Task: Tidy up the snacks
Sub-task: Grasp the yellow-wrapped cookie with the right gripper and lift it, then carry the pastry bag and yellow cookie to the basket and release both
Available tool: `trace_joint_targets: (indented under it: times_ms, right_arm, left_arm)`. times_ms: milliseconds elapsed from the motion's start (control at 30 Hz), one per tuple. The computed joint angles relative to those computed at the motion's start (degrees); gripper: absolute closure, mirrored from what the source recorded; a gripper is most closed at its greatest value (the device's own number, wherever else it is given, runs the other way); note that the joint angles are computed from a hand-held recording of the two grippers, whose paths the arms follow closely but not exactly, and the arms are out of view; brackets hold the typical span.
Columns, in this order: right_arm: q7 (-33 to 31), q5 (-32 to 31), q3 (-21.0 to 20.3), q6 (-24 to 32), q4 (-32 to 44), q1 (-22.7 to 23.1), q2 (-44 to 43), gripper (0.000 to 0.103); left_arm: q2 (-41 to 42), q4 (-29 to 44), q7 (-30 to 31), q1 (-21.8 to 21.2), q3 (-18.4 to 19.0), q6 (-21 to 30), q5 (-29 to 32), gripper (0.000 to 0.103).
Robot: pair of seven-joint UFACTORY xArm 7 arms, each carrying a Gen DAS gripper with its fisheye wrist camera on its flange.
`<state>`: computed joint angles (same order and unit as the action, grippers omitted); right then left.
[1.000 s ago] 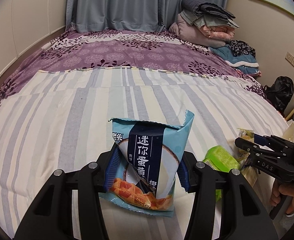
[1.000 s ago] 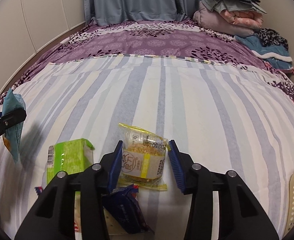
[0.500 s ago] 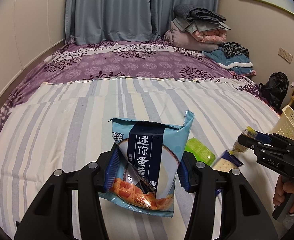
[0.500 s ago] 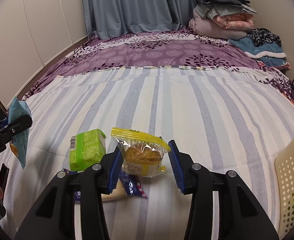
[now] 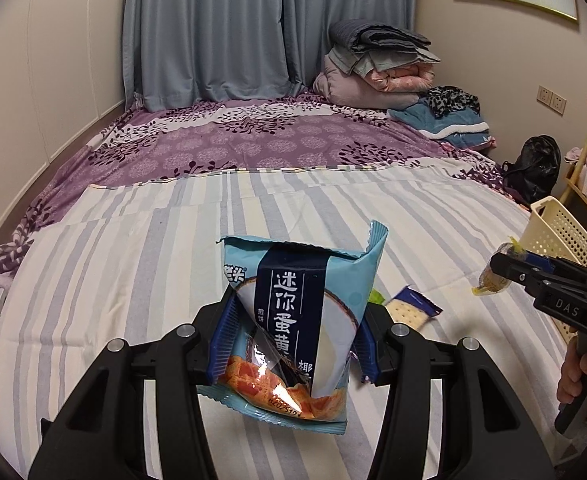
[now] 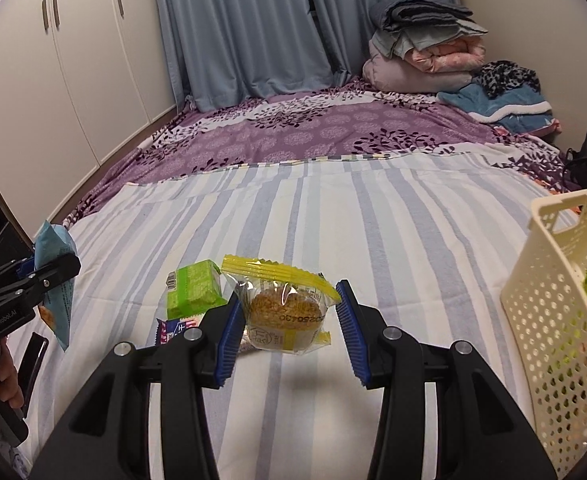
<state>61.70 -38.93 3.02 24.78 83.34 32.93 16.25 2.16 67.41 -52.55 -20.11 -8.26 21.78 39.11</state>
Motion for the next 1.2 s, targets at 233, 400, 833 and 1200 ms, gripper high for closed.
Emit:
trace_joint_targets:
  times_ms: [233,400,833,1200]
  right_arm:
    - [6.6,-6.2,0.4,-1.5,-7.6,-1.5,-7.7,0.058]
    - [12.5,-11.6,2.5,-1.5,-12.6,-4.8,-13.5,0.058]
    - [21.2,-16.4,8.5,0.7,-27.3,-16.9,-31.4,0.058]
    - [18.7,-8.8,11.0,3.7,-38.2,-25.1,-42.9,0.058]
  left_arm:
    - [-1.7,-0.8,-2.0,-0.9,-1.3,1.1,2.1,0.051]
    - [-2.3,-0.9,-2.6,-1.4,-2.4,1.7,2.5,0.051]
    - [-0.7,2.0,-1.9,-4.1,-3.8,1.7,2.2,0.051]
    - [2.6,7.3,0.9,-8.4,-3.4,2.6,1.7,0.051]
